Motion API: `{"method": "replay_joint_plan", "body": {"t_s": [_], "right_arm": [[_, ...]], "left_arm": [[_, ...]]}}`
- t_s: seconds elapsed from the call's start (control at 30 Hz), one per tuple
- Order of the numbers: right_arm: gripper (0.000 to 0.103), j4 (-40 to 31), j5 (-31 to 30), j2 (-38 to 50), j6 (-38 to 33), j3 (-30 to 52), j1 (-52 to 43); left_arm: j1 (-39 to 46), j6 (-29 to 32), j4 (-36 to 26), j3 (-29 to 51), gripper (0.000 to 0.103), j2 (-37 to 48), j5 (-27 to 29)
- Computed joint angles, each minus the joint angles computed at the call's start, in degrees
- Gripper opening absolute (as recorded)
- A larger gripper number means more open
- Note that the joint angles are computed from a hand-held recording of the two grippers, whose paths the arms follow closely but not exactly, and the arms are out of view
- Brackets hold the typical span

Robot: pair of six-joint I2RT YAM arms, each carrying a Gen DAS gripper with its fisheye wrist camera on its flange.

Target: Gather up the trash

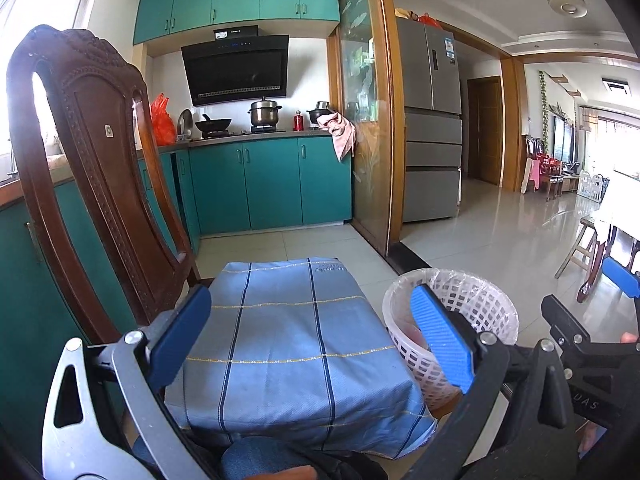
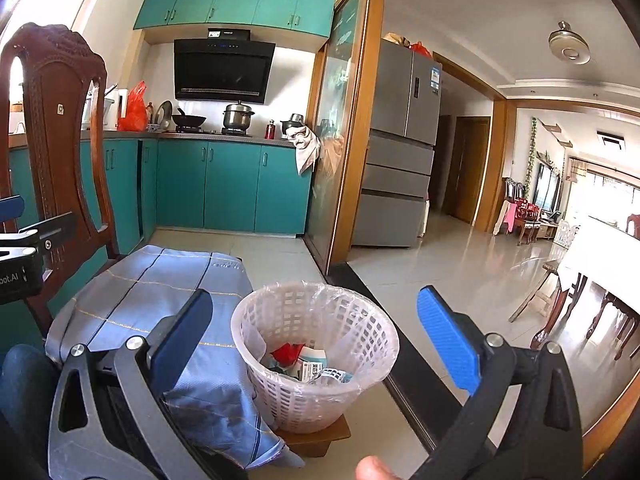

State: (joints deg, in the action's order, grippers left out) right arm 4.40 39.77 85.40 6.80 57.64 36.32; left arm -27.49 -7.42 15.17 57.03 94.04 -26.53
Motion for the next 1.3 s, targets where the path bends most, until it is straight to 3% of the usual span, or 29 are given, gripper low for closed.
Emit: {"method": "replay_joint_plan", "body": {"t_s": [1.3], "right_arm": [[0.1, 0.08, -0.49, 0.89, 0.23, 0.24, -0.5]], "left_arm": [[-0.2, 0.49, 0.79, -0.53, 0.1, 0.45, 0.52]]}}
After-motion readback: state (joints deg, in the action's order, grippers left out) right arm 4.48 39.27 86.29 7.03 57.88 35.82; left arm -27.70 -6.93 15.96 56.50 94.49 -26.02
